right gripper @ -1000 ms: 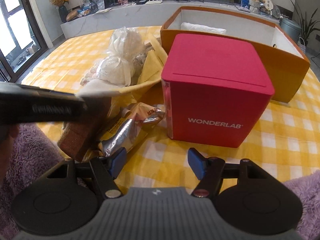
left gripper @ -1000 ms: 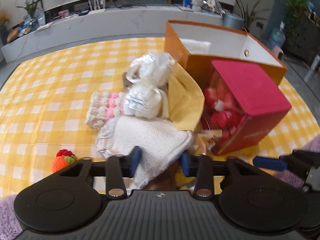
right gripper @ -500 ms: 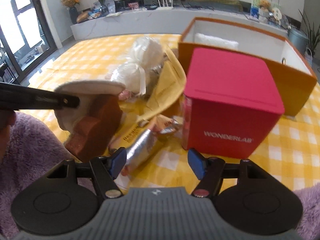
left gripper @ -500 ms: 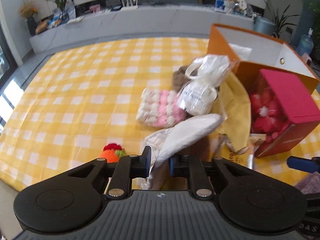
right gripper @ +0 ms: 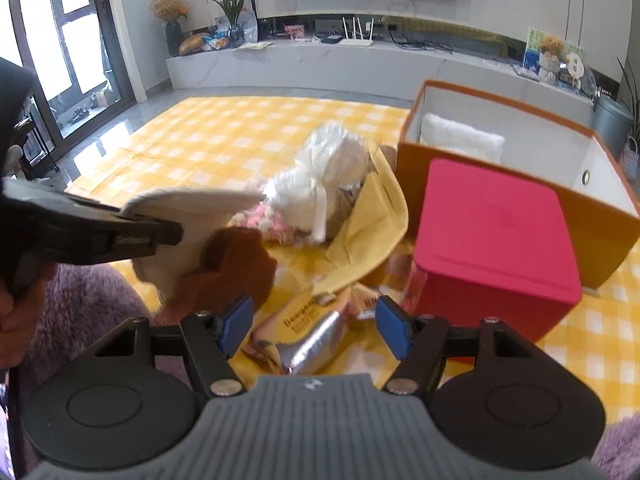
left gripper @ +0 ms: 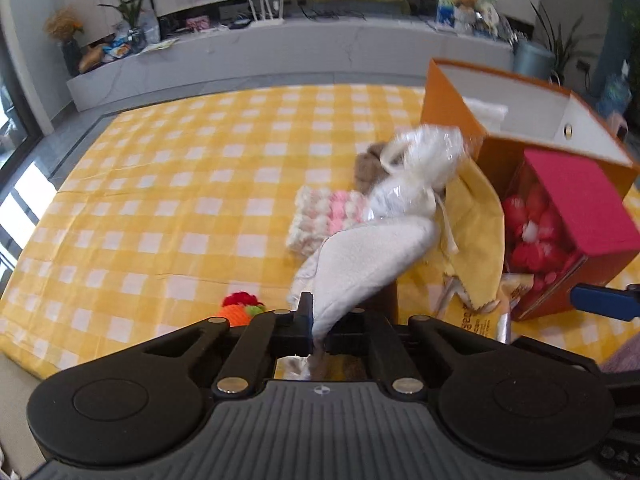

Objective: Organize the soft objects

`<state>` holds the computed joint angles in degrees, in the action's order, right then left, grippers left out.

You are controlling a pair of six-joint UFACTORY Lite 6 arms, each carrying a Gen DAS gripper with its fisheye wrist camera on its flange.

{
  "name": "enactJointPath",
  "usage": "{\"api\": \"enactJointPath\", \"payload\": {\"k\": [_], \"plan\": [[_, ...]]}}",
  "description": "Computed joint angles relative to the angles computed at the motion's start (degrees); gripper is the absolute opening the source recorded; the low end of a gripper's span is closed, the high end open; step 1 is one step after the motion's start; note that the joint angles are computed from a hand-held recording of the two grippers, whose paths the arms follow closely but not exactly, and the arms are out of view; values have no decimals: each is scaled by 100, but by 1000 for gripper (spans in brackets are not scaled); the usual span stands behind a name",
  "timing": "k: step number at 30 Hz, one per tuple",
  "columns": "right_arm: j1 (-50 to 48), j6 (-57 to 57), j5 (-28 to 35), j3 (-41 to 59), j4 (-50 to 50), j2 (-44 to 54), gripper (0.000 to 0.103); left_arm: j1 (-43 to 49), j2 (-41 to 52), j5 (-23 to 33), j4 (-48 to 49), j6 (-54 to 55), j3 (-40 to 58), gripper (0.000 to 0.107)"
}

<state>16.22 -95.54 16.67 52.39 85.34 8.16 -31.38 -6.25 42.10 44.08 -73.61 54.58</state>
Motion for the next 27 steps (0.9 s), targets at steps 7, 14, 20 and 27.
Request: {"api": "enactJointPath", "payload": {"k": [7, 14, 20, 27], "plan": [[269, 85, -91, 430, 95, 238, 67, 146, -513, 212, 172, -214, -53, 5], [629, -28, -266, 1121, 463, 843, 67, 722, -548, -201, -73, 160, -23, 5], [876, -921, -641, 1567, 899, 1386, 67, 1025, -589, -439, -133, 388, -143, 5], [1020, -2133, -1155, 2134, 1500, 2122, 67, 1146, -698, -654, -237, 636, -260, 5]]}}
